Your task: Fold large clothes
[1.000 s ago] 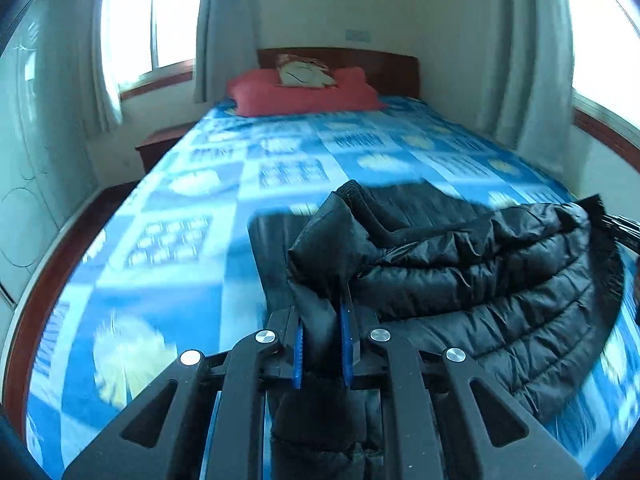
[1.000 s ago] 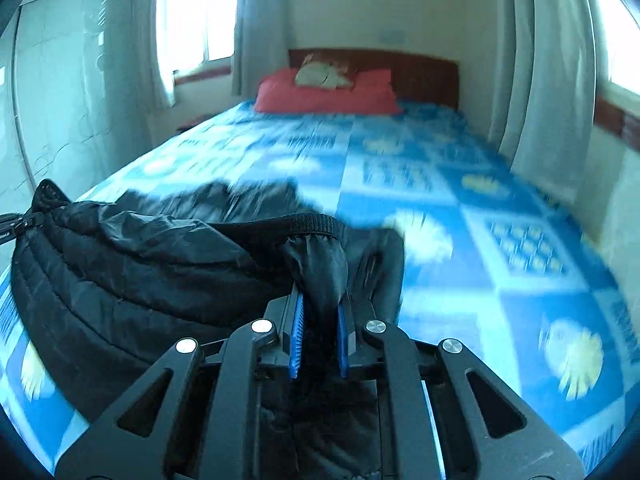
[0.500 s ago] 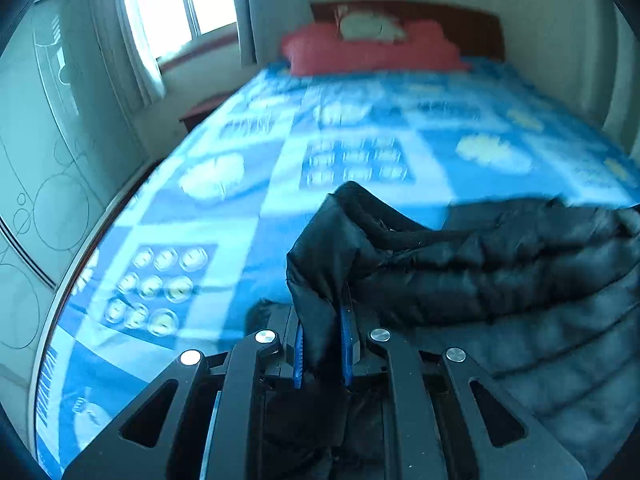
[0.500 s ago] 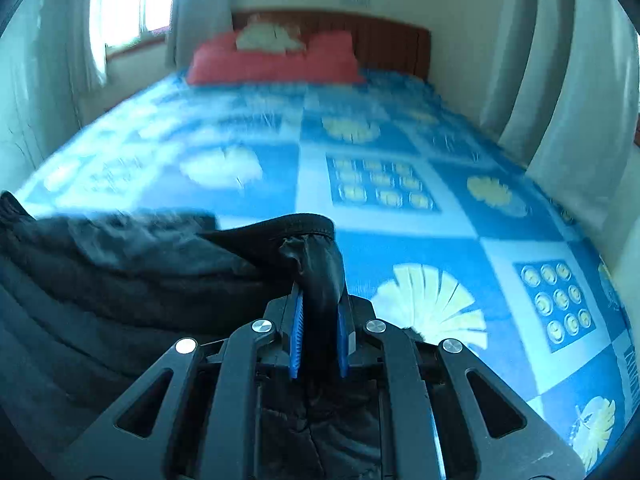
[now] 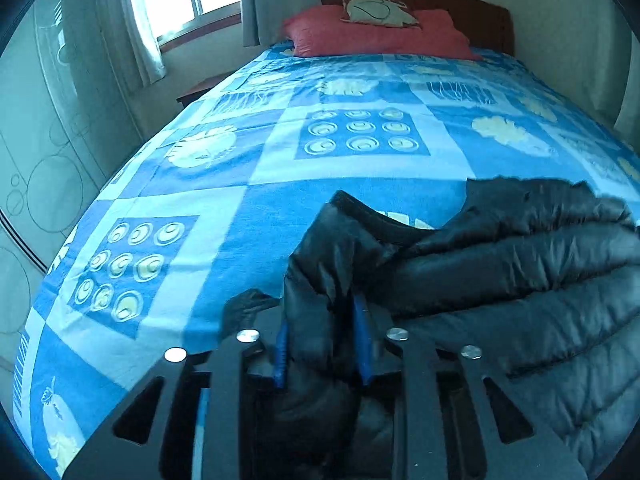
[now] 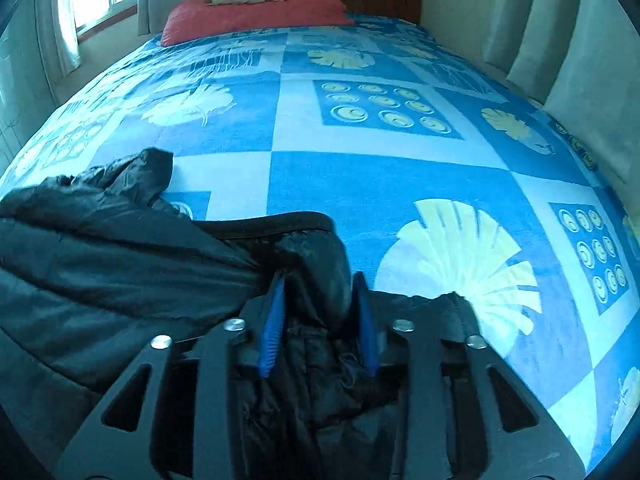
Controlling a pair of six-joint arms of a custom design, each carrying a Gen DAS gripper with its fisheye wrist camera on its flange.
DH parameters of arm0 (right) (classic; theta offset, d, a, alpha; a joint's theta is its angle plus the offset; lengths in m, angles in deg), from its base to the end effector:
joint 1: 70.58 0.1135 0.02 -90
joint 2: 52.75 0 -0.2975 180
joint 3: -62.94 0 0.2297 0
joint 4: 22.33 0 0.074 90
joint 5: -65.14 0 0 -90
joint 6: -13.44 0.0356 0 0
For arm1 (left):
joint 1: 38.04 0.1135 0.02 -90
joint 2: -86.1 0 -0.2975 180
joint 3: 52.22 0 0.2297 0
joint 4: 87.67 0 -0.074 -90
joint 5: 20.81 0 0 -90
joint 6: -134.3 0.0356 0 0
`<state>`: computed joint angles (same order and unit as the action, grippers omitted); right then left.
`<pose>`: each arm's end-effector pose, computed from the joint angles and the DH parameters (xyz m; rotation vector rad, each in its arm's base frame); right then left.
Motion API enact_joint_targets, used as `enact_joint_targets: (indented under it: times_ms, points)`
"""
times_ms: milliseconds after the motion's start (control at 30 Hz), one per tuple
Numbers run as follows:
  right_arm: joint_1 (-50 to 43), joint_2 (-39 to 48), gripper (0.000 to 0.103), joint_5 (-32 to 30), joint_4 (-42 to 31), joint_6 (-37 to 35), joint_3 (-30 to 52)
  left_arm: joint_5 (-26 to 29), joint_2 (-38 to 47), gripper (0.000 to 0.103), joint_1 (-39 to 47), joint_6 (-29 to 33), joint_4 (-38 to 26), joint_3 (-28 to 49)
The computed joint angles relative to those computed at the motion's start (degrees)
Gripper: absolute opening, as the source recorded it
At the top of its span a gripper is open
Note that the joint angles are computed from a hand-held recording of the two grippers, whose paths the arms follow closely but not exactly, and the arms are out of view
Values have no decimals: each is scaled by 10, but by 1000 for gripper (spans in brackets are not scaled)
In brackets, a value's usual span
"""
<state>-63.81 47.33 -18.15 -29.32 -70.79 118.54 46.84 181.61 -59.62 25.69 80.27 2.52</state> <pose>0.3024 0.0317 0.1599 0.0289 2.4610 -0.0495 0.2720 -0.0930 0.1744 -0.0972 2.4042 0.1681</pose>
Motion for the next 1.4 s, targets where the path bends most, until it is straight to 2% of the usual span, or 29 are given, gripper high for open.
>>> enact_joint_targets:
  times_ms: [33,100,167,267,333,467,533,600,633,700,733,767,833,1033,1267,1400]
  points:
    - [-14,-15,53,-21,0,7,-7,20,-24,54,10,-1,-1,-12]
    - [-39,-44,58,-56,2,27,-19,77,-75,68,45,-4,8,-41]
    - [-54,-81,58,-65,-7,61,-30,129,-135,68,98,-22,7,-66]
    - [-30,-129,58,-70,-25,90,-41,104,-195,68,118,-67,-5,-80]
    - [28,-148,58,-50,-36,107,-41,74,-208,68,79,-78,-33,-69]
    - [145,-131,58,-2,-38,132,-15,15,-164,68,-64,-101,-58,-29]
    - [196,-99,58,45,-41,126,9,-47,-106,69,-148,-109,-41,-2]
    - [224,-58,58,70,-42,121,31,-118,-31,70,-194,-102,-46,39]
    - [229,-41,58,78,-36,122,34,-130,1,70,-199,-104,-55,57]
    - [228,3,60,80,-26,122,41,-121,44,71,-190,-111,-63,76]
    - [224,18,64,70,-17,125,40,-99,59,75,-176,-112,-50,74]
    - [211,33,65,47,0,132,35,-81,62,76,-164,-114,-34,67]
    - [209,49,65,43,19,138,34,-49,70,78,-143,-119,8,48]
    - [218,73,65,69,72,141,19,-76,113,79,-151,-120,42,48]
    - [221,74,66,77,68,140,22,-96,125,80,-159,-120,17,66]
    - [215,21,67,66,42,145,4,-100,109,79,-165,-121,-53,95]
